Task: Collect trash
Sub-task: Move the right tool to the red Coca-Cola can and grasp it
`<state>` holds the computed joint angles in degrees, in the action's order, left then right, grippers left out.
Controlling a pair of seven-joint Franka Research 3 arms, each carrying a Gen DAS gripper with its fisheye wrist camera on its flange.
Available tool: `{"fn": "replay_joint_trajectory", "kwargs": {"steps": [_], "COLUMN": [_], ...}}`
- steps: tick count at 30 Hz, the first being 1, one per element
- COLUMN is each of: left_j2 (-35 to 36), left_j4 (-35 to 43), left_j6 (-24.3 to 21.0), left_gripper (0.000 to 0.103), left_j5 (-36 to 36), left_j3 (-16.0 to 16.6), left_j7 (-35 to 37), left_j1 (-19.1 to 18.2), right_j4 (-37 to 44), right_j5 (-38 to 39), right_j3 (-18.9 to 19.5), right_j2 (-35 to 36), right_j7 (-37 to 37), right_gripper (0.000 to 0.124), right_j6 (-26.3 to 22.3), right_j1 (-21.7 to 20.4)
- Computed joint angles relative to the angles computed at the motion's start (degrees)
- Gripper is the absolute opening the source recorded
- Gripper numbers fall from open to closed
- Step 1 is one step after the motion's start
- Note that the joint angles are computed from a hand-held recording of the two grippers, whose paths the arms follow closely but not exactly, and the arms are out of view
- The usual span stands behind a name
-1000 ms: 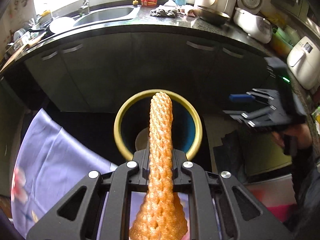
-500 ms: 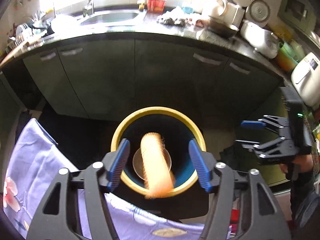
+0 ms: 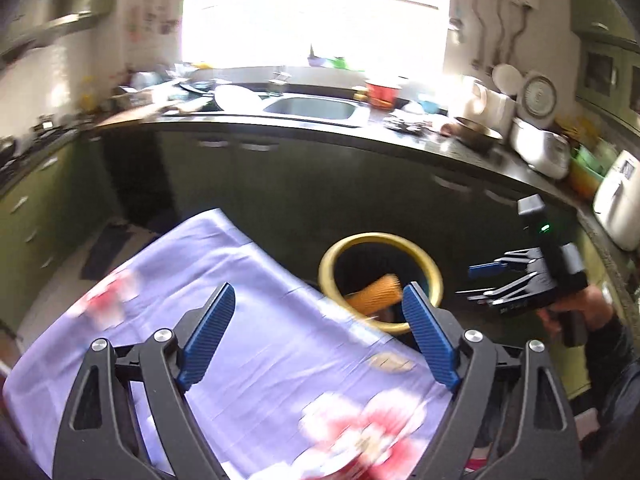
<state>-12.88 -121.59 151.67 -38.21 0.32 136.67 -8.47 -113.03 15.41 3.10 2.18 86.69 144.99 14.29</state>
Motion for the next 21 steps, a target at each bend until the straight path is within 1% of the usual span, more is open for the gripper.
{"fn": "replay_joint_trajectory", "kwargs": {"steps": [1, 3, 4, 7, 10, 12, 14, 17, 19, 21], "left_j2": [-1.8, -4.8, -5.6, -8.1, -9.4, -10.3, -10.8, -11.7, -12.4, -13.0], "left_j4": [-2.2, -5.8, -6.7, -9.9, -12.2, -13.6, -14.4, -15.1, -15.9, -16.6], "left_j6": [1.3, 2.2, 2.4, 3.4, 4.0, 4.6, 5.0, 5.1, 5.7, 6.4], "left_gripper": [0.082, 0.082, 0.083, 0.085, 0.085, 0.085, 0.085, 0.085, 0.085, 0.085], "left_j5": [0.7, 1.0, 0.9, 0.5, 1.2, 1.7, 1.3, -0.7, -2.2, -3.1], "left_j3": [0.3, 2.2, 3.3, 6.3, 8.5, 9.9, 11.5, 14.0, 15.3, 15.8], "left_j7": [-0.3, -0.3, -0.3, -0.7, -1.0, -0.5, 0.6, 3.2, 5.0, 6.0], "left_j1": [0.9, 1.8, 1.9, 2.5, 3.3, 3.6, 3.2, 2.3, 2.0, 1.7], "right_j4": [1.1, 2.8, 4.3, 7.9, 12.5, 16.2, 19.7, 24.3, 26.2, 27.1], "right_j5": [2.7, 5.8, 7.3, 9.3, 9.9, 11.6, 11.9, 10.7, 10.1, 11.1], "right_j3": [0.8, 2.0, 2.8, 4.0, 5.0, 5.5, 5.7, 5.8, 5.8, 6.0], "right_j2": [0.2, 0.6, 1.0, 2.7, 5.4, 8.1, 10.9, 14.5, 16.2, 17.5], "right_j7": [-3.1, -7.6, -10.4, -11.8, -9.3, -6.1, -1.9, 3.5, 7.2, 9.3], "right_gripper": [0.069, 0.071, 0.076, 0.077, 0.077, 0.077, 0.077, 0.077, 0.077, 0.077], "right_j6": [-1.4, -3.8, -5.8, -10.4, -14.5, -17.9, -21.5, -25.3, -26.8, -27.1], "right_j1": [0.5, 1.6, 2.4, 4.5, 6.7, 7.7, 8.7, 10.3, 11.2, 11.3]}}
